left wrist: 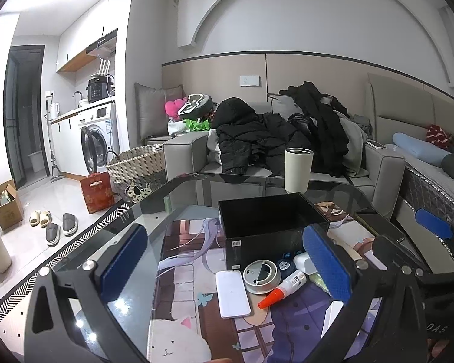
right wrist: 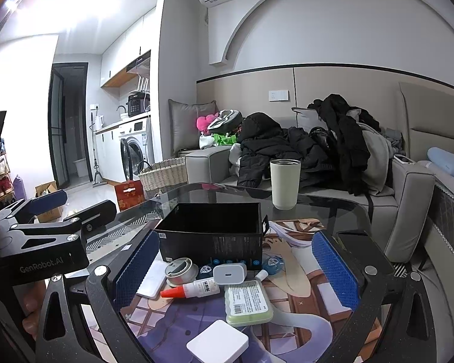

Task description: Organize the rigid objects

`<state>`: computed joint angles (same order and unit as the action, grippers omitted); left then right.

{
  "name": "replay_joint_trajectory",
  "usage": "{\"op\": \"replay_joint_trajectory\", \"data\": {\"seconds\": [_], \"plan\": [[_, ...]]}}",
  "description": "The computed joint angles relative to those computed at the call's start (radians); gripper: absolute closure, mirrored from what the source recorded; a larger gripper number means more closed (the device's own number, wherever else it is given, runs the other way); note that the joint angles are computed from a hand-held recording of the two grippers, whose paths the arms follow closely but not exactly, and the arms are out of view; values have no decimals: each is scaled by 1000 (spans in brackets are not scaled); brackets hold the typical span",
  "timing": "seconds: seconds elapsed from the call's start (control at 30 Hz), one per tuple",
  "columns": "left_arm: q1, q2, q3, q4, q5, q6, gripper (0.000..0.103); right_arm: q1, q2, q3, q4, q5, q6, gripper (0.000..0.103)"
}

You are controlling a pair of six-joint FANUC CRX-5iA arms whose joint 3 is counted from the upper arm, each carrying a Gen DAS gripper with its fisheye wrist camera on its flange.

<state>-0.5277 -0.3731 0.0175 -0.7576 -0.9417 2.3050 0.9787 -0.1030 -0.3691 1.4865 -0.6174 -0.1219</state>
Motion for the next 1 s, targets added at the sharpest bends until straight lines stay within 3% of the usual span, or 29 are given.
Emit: {"op": "replay_joint_trajectory", "data": {"seconds": [1.0], "plan": [[21, -3, -5, 54, 17, -46, 0, 2, 8, 0, -18, 10, 13, 0]]}}
